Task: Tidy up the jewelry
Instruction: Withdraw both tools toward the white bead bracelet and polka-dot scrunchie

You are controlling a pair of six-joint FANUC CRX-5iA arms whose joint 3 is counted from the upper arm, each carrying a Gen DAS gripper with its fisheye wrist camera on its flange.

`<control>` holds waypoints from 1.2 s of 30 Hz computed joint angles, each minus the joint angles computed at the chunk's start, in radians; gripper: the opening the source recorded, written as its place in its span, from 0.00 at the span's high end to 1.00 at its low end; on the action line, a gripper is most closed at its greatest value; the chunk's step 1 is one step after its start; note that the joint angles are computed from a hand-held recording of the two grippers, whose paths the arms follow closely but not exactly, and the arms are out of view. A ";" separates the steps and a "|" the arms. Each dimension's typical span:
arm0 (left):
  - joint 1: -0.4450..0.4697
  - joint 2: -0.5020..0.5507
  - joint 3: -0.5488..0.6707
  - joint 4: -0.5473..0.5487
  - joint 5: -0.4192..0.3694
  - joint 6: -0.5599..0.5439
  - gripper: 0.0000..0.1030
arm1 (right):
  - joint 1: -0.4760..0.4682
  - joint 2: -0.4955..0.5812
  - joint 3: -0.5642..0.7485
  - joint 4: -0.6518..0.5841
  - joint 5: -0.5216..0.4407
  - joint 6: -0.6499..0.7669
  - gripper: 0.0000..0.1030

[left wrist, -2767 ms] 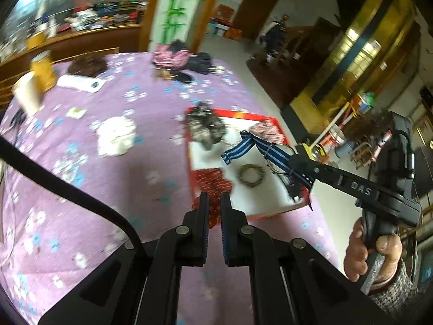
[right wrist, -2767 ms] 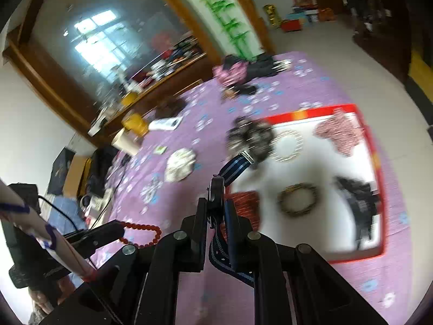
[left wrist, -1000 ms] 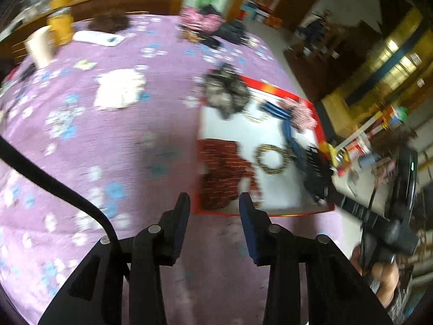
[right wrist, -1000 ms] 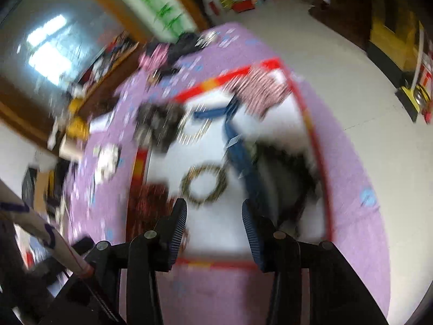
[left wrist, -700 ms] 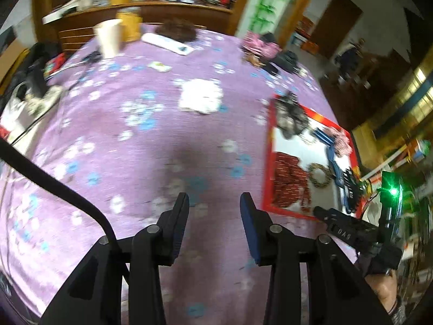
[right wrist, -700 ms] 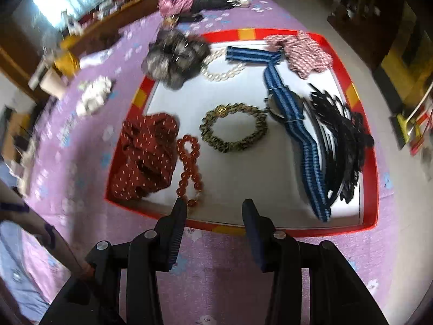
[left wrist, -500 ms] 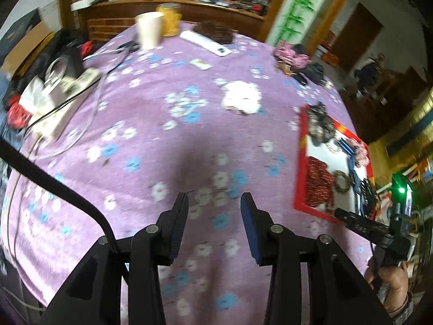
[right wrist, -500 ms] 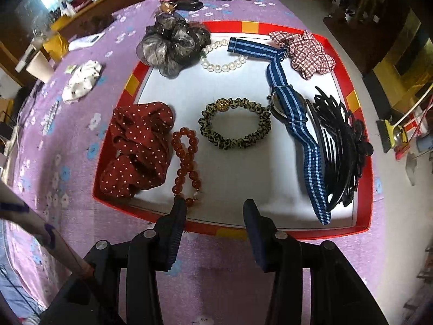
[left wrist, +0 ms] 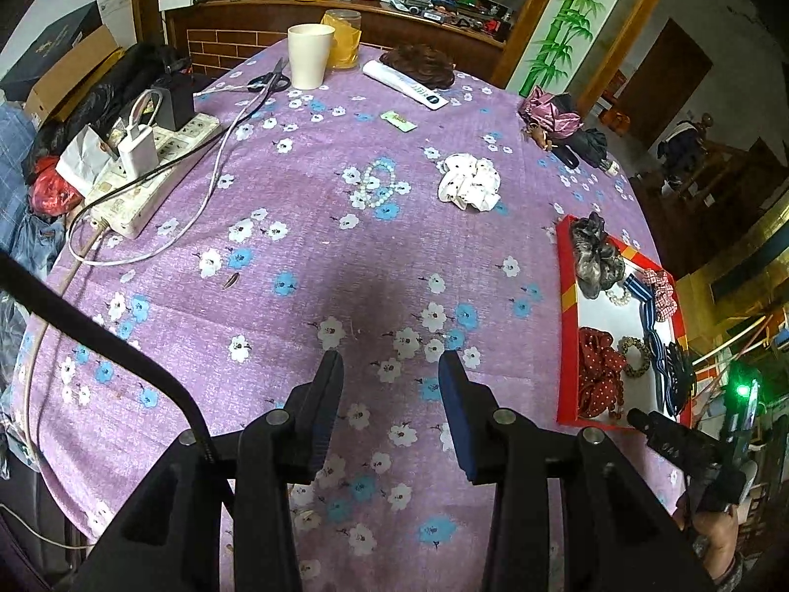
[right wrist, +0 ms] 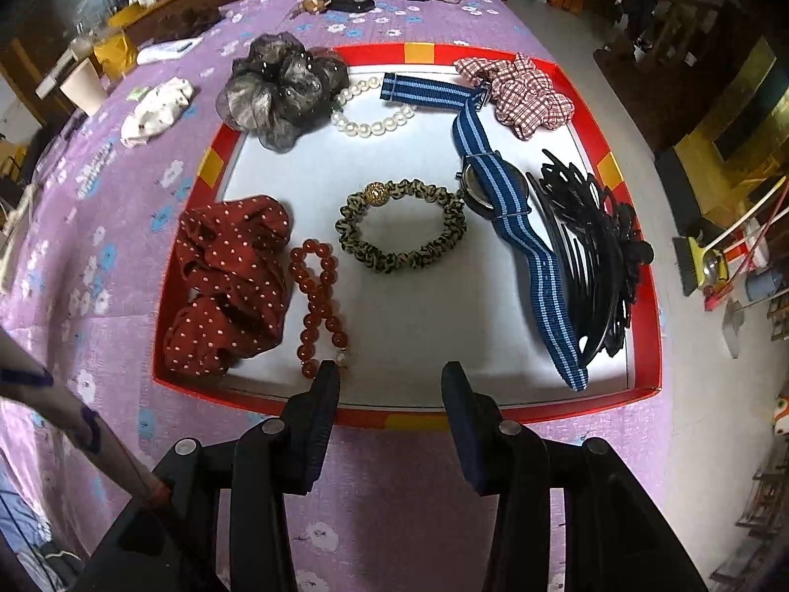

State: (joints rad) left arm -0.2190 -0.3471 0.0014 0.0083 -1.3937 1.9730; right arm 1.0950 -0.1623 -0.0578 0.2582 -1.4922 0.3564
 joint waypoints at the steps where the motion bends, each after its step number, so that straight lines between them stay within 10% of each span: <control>1: -0.006 -0.002 0.005 -0.012 -0.004 0.004 0.63 | 0.001 -0.020 -0.014 -0.001 0.020 -0.019 0.54; 14: 0.172 -0.040 -0.089 0.043 -0.024 -0.108 0.60 | 0.068 -0.036 -0.021 0.137 0.194 -0.107 0.53; 36: 0.294 0.354 0.077 0.218 0.159 -0.523 0.60 | -0.115 0.505 0.541 -0.012 0.248 0.154 0.53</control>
State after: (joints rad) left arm 0.0745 0.0065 0.0781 0.2261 -1.2349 1.4497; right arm 0.9801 0.3430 0.4832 0.2466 -1.2445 0.5104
